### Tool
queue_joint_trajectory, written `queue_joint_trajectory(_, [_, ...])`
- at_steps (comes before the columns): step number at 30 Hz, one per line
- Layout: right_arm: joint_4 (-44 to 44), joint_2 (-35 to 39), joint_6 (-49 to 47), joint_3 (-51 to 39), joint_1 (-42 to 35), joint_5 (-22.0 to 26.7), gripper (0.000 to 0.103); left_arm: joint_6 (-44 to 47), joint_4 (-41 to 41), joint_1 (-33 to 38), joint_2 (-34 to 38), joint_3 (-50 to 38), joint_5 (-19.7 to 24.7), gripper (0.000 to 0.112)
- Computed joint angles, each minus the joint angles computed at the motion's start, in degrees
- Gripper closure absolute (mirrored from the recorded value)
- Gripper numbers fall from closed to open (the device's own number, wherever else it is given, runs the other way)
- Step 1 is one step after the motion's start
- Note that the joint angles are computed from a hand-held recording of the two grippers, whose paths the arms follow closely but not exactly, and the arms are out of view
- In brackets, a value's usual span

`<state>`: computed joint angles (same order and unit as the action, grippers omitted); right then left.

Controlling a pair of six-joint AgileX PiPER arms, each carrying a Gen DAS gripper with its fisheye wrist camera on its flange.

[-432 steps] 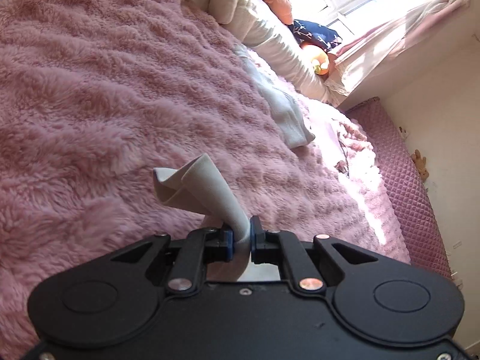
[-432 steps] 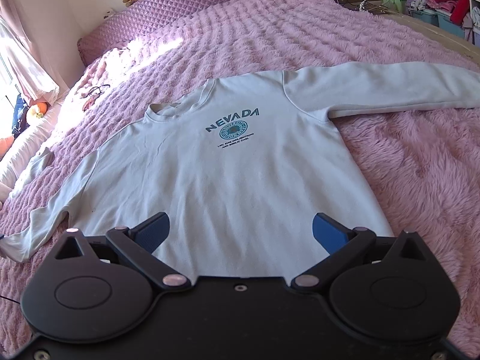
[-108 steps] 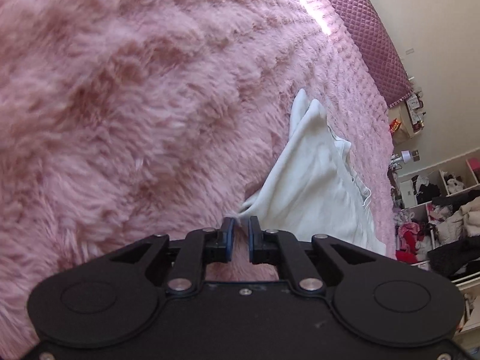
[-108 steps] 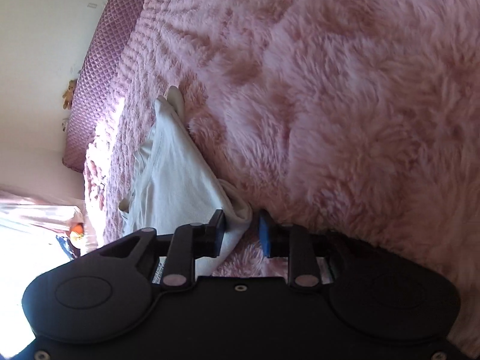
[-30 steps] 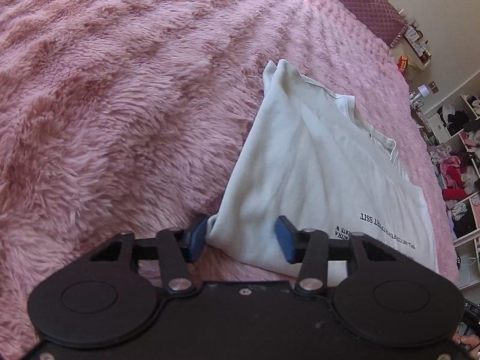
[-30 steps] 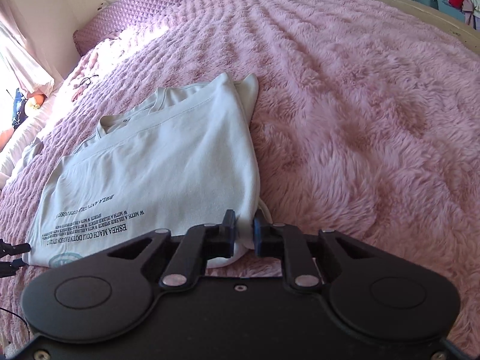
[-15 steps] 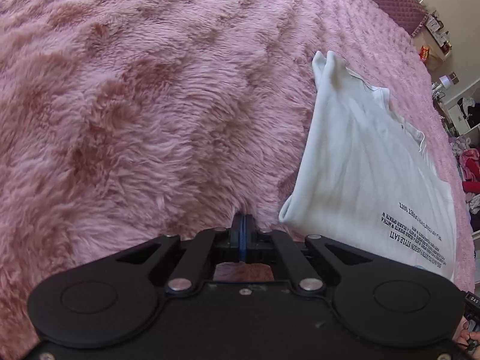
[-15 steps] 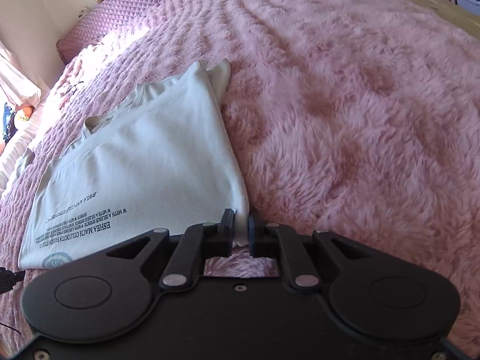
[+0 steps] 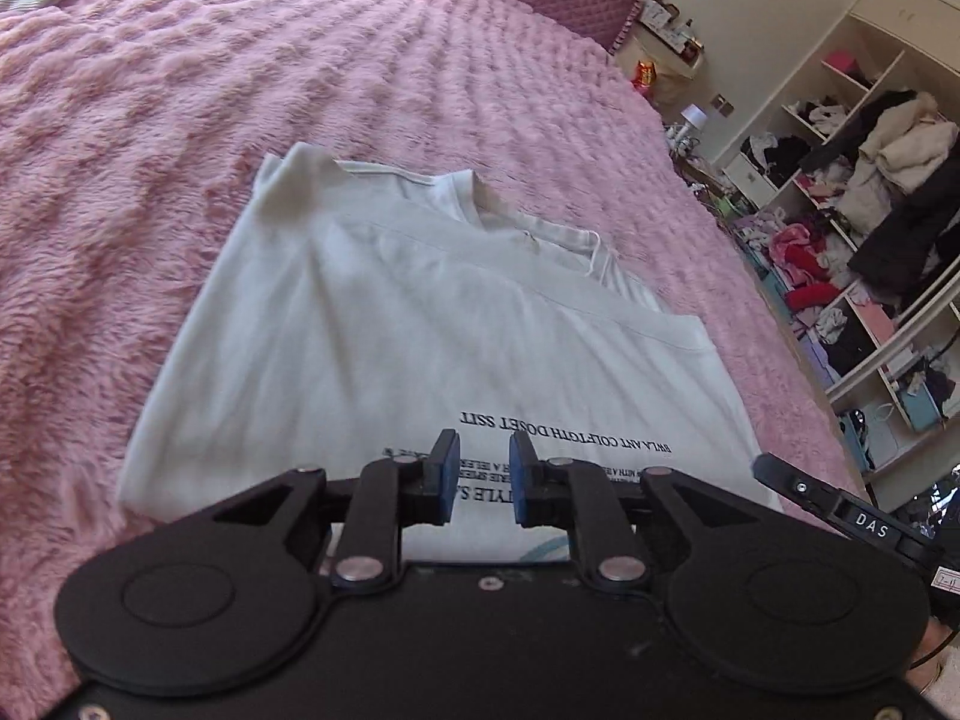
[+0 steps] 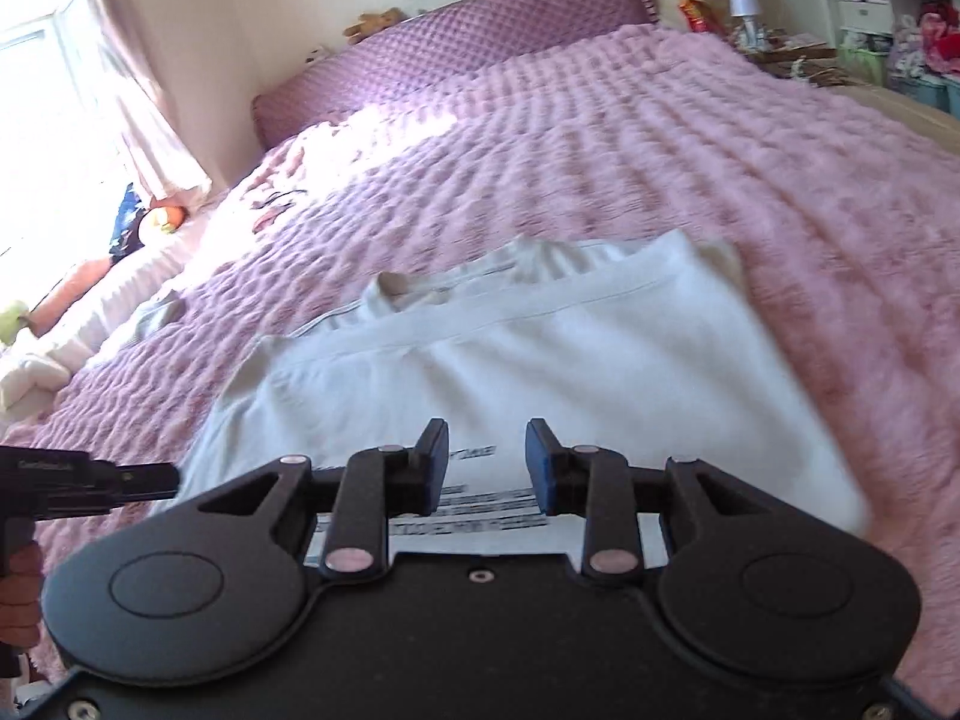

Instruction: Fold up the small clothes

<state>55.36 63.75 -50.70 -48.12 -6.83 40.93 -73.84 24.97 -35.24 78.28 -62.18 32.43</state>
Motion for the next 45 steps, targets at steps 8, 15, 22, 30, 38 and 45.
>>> queue_joint_trajectory(8, [-9.6, 5.4, 13.0, 5.5, 19.6, -15.2, 0.08, 1.6, -4.2, -0.8, 10.0, -1.3, -3.6, 0.098])
queue_joint_trajectory(15, [-10.2, 1.2, 7.6, 4.1, -3.4, -5.7, 0.082, -3.4, 1.0, 3.3, -0.6, 8.1, 1.7, 0.096])
queue_joint_trajectory(22, [-5.4, 7.0, -2.4, 0.1, -24.5, 3.0, 0.091, -1.2, -2.0, 10.1, -10.0, 18.0, 0.8, 0.095])
queue_joint_trajectory(30, [-12.5, 2.5, 6.8, 2.0, -15.7, -5.6, 0.085, 2.4, -9.5, 14.5, -13.4, 18.9, -3.1, 0.087])
queue_joint_trajectory(38, [-6.9, 12.2, 10.9, -7.2, 9.0, -12.1, 0.085, 11.4, -8.3, 11.6, 3.1, 0.5, -7.2, 0.074])
queue_joint_trajectory(45, [-3.9, 27.0, 9.7, -17.7, 17.2, -10.3, 0.085, 26.1, -18.9, 13.3, 22.0, -17.8, -5.5, 0.074])
